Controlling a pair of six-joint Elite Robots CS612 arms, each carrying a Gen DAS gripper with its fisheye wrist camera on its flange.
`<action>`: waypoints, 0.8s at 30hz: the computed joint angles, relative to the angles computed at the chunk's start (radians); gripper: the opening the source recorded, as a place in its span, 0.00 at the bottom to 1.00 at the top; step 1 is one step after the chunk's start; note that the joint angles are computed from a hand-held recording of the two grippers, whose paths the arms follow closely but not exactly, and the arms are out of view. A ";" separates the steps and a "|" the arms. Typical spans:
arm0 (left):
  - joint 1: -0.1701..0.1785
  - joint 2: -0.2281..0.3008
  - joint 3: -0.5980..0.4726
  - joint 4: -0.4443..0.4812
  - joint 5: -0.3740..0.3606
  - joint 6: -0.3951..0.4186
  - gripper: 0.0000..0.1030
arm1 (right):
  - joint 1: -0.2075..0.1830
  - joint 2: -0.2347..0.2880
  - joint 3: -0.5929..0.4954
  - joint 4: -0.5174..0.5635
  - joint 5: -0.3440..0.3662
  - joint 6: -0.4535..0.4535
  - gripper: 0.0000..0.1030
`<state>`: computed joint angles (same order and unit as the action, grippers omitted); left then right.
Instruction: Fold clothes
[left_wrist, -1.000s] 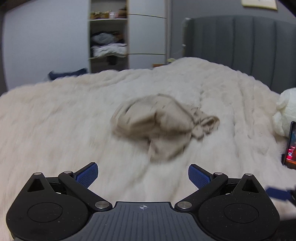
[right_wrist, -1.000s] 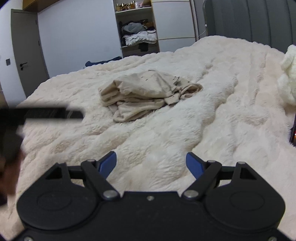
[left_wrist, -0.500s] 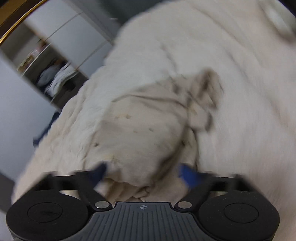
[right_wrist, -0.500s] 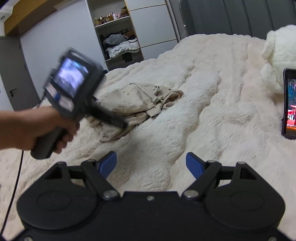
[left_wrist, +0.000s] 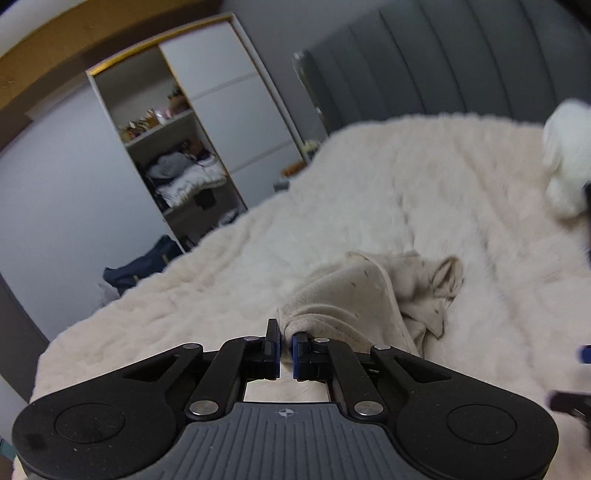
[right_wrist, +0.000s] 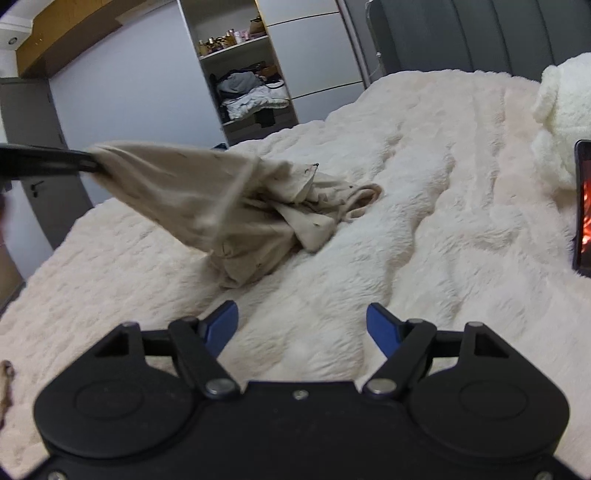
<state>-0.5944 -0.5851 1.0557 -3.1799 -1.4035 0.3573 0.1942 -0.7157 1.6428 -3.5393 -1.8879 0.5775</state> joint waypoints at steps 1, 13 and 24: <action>0.010 -0.043 0.063 -0.014 0.003 -0.030 0.01 | 0.001 -0.001 0.002 -0.008 0.017 -0.004 0.72; 0.077 -0.260 0.481 -0.079 0.139 -0.239 0.29 | 0.022 -0.003 -0.023 0.019 0.228 -0.149 0.72; 0.008 -0.170 0.469 -0.075 0.079 -0.344 0.86 | 0.025 0.001 -0.035 0.061 0.186 -0.129 0.73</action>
